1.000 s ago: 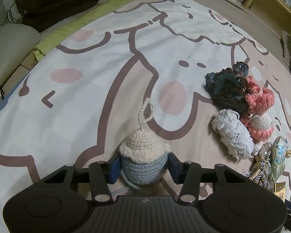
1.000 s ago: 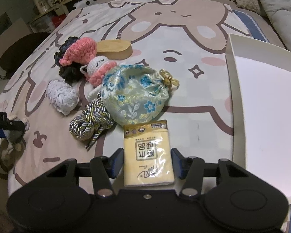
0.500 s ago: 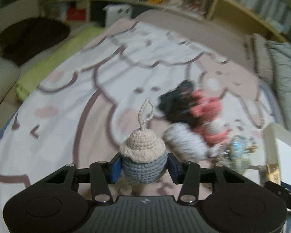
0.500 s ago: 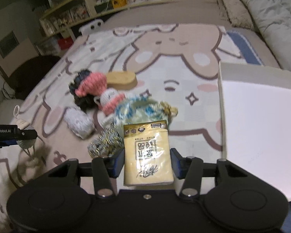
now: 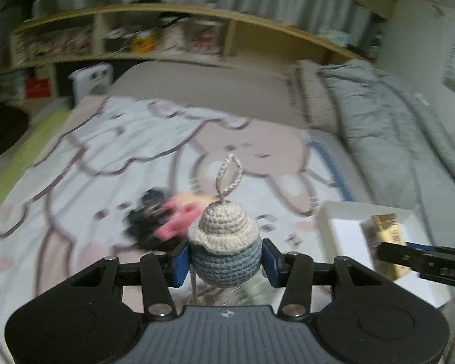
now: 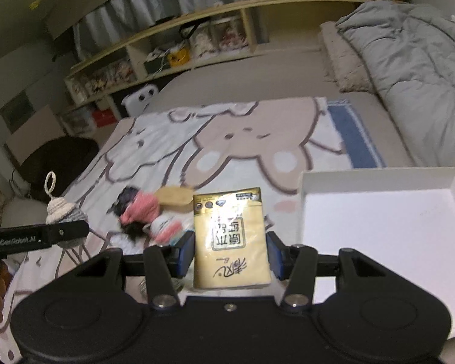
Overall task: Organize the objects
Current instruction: 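Carry the doll and tissue pack into the white box and release both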
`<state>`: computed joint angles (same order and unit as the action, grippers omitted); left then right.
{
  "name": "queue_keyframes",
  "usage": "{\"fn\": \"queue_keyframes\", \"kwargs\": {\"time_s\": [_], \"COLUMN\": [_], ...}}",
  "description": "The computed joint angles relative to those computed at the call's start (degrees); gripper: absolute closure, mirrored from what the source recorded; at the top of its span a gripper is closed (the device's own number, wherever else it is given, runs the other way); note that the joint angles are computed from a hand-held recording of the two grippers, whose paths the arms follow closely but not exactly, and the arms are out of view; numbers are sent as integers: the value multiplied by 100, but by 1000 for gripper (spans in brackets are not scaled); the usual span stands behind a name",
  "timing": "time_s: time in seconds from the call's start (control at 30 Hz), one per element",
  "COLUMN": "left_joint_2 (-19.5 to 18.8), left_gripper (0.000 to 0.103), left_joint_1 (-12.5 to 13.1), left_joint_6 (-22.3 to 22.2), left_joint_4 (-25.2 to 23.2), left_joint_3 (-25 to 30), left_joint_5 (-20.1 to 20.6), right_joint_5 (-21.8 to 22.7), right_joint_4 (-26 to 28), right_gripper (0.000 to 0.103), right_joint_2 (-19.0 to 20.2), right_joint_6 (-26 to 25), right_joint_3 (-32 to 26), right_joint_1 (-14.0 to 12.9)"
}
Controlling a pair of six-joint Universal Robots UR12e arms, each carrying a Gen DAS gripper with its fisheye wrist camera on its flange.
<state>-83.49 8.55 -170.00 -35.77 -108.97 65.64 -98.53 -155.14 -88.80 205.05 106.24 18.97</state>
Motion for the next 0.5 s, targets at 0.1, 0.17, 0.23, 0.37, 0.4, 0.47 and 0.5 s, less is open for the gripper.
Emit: {"fn": "queue_keyframes", "kwargs": {"time_s": [0.1,0.17,0.23,0.37,0.4,0.47,0.5], "left_joint_2": [-113,-212,-315,-495,-526,-606,-642], "left_gripper": [54,54,54,54,54,54,54], "left_joint_1": [-222,-383,-529,-813,-880,-1011,-1071], "left_joint_6": [50,76,117,208,247,346,400], "left_joint_4": [153,219,227,140,97,-18,-93], "left_joint_3": [121,215,308,434,447,480,491], "left_joint_5": [-120,-172,-242,-345,-393,-475,-523], "right_joint_5": [-126,-165,-191,-217,-205,-189,-178], "right_joint_4": [18,46,90,141,154,190,215], "right_gripper": [52,52,52,52,52,52,52], "right_joint_2": [-78,-127,-179,-271,-296,-327,-342], "right_joint_6": [-44,-28,-26,-39,-37,-29,-29], "right_joint_3": [45,93,147,296,343,410,444], "right_joint_1": [-157,-275,-396,-610,-670,-757,-802]}}
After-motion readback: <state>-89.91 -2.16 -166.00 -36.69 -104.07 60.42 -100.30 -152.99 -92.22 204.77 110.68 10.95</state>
